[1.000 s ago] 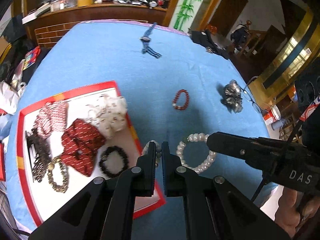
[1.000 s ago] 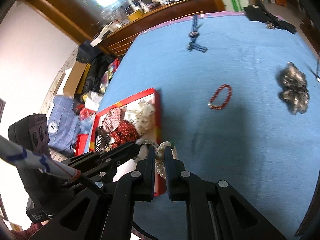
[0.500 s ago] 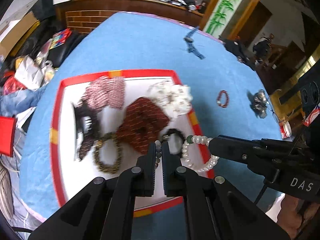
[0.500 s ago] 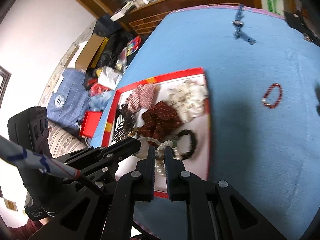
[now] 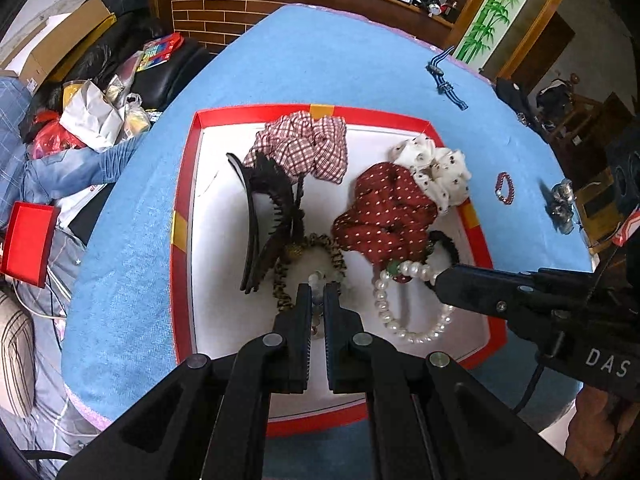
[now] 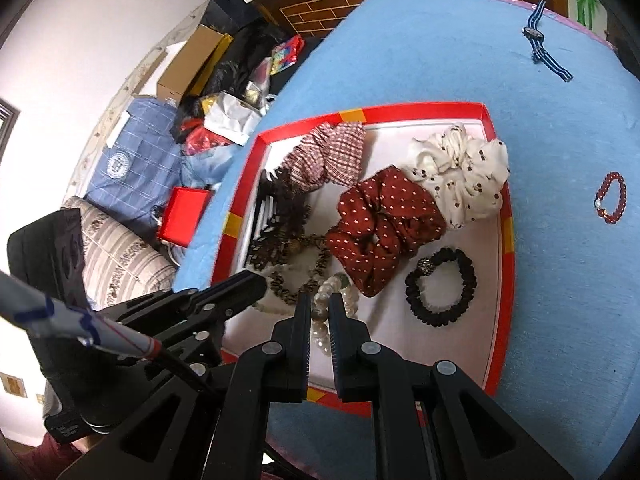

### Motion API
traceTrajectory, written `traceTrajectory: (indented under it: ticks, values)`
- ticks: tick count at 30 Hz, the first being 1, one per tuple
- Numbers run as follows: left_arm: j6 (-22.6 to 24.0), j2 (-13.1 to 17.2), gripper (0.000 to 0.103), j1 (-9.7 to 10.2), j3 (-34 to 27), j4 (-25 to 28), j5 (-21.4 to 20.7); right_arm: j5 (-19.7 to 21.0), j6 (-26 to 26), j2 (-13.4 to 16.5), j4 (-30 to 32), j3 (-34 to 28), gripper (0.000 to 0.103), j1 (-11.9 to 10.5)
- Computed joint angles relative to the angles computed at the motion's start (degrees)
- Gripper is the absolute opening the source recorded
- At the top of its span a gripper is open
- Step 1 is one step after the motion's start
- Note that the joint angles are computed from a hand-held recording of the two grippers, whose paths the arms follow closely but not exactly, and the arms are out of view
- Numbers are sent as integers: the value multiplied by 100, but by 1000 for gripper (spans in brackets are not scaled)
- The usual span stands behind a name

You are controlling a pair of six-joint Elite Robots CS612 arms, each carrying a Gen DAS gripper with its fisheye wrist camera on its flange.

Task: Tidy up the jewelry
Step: 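Carry the cream and pearl bracelets over the white tray with both tools, then lower both bracelets into the tray and open both tools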

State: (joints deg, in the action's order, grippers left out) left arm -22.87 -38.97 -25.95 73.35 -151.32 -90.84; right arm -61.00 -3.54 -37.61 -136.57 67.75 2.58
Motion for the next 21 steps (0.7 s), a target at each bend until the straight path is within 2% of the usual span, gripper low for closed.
traceTrajectory:
  ticks: [11, 21]
  values:
    - [304, 162, 5, -69, -205, 194, 121, -371, 278, 20, -10, 77, 10, -63]
    - [502, 208, 5, -126, -248, 289, 242, -518, 439, 38, -15, 109, 10, -91]
